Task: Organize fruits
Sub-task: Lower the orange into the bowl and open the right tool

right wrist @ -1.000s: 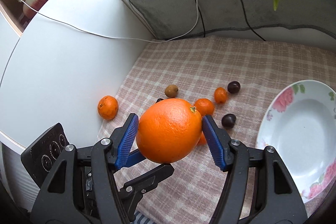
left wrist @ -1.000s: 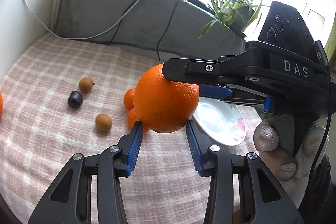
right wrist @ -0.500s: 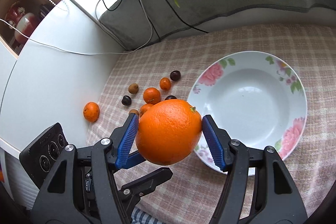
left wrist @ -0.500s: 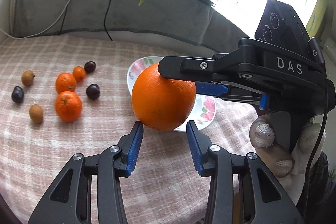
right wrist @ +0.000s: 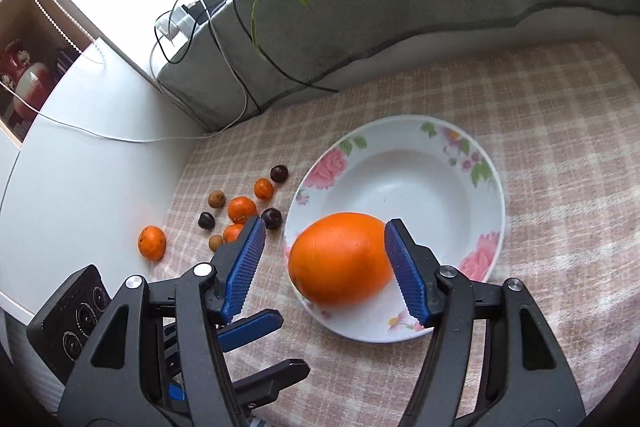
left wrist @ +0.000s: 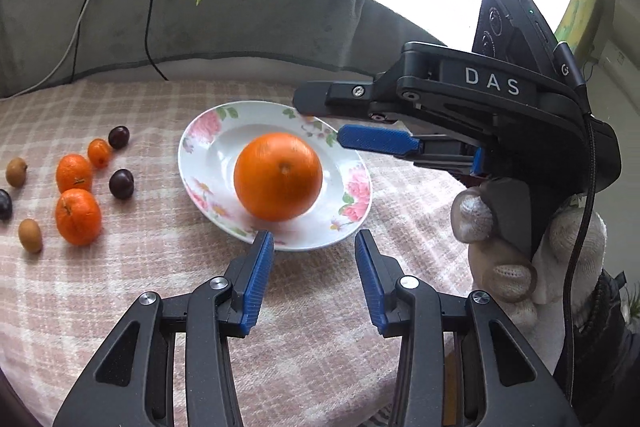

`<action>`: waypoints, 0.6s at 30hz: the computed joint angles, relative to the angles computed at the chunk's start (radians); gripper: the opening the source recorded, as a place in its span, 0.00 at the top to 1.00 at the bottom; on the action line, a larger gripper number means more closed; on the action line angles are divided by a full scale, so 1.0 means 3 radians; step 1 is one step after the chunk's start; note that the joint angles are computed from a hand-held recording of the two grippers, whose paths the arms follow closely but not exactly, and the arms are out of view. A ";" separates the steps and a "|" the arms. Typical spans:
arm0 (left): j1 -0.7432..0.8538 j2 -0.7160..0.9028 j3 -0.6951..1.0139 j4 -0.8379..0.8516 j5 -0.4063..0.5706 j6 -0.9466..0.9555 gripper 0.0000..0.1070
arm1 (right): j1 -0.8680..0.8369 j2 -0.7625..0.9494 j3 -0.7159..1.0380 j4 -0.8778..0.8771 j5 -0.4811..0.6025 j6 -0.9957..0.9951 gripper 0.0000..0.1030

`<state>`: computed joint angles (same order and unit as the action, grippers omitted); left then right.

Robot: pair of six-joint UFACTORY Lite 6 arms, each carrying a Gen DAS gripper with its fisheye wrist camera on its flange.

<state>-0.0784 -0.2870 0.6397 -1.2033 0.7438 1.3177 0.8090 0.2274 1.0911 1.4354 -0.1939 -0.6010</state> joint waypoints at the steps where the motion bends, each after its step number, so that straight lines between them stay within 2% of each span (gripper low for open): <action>1: 0.0015 -0.0016 -0.0006 0.0010 0.0003 -0.0005 0.62 | 0.0020 -0.0057 -0.0016 0.0177 -0.0067 -0.0217 0.36; 5: 0.0141 -0.0109 -0.0076 0.0063 0.0040 0.0015 0.62 | 0.0120 -0.0202 -0.0068 0.0568 -0.0311 -0.0721 0.36; 9: 0.0323 -0.0160 -0.0122 0.0102 0.0114 0.0057 0.60 | 0.0208 -0.0274 -0.0160 0.0451 -0.0507 -0.0592 0.29; 12: 0.0501 -0.0200 -0.0133 0.0125 0.0190 0.0101 0.51 | 0.0259 -0.0269 -0.0190 0.0504 -0.0608 -0.0632 0.28; 14: 0.0622 -0.0220 -0.0136 0.0130 0.0233 0.0152 0.49 | 0.0306 -0.0243 -0.0183 0.0467 -0.0698 -0.0600 0.28; 15: 0.0690 -0.0237 -0.0142 0.0139 0.0247 0.0181 0.43 | 0.0326 -0.0240 -0.0191 0.0417 -0.0732 -0.0547 0.28; 18: 0.0858 -0.0206 -0.0131 0.0162 0.0258 0.0275 0.39 | 0.0365 -0.0186 -0.0126 0.0423 -0.0786 -0.0577 0.25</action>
